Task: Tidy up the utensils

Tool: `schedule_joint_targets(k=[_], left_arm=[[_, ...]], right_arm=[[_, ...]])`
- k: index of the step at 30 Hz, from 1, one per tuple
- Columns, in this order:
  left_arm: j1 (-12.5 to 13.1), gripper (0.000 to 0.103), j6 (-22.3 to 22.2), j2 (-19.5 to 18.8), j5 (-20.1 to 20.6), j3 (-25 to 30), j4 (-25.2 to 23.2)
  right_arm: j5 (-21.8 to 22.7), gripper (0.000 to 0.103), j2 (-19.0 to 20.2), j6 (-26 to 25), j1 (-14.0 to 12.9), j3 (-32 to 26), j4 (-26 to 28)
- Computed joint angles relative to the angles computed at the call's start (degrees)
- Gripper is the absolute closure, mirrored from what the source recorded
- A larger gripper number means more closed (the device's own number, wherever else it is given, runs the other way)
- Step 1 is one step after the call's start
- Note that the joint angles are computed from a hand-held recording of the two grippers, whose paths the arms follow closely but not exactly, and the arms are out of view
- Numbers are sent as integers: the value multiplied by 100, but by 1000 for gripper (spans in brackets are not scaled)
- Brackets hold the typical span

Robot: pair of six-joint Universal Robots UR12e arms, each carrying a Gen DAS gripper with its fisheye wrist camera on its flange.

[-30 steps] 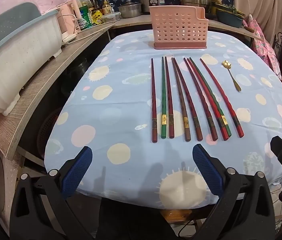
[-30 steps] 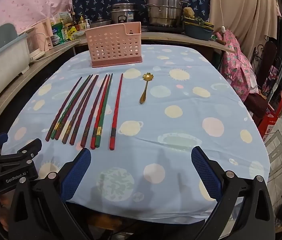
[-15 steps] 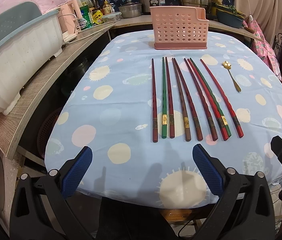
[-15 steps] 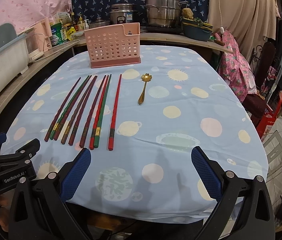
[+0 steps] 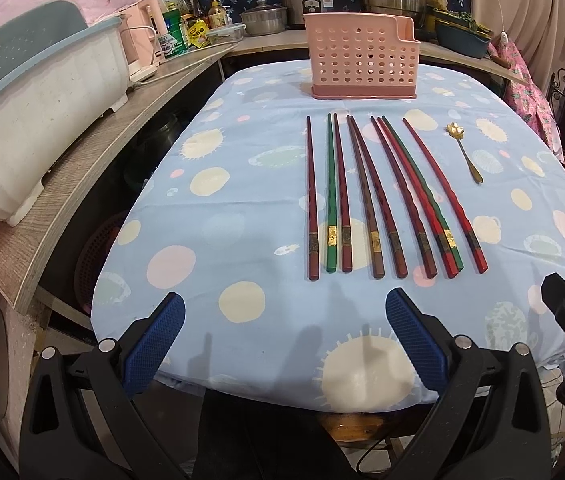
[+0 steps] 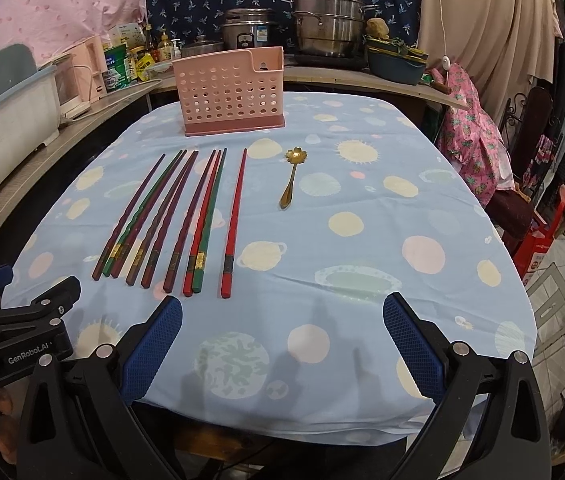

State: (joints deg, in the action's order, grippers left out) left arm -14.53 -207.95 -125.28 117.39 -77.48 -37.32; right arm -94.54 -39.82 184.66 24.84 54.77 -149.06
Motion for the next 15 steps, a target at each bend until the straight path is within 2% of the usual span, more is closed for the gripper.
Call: schedule_joint_targets(k=[15], left_arm=[[-12,7,5,12,28,-12,6]], right_arm=[[-21,7,-17,-7,7,31,-39]])
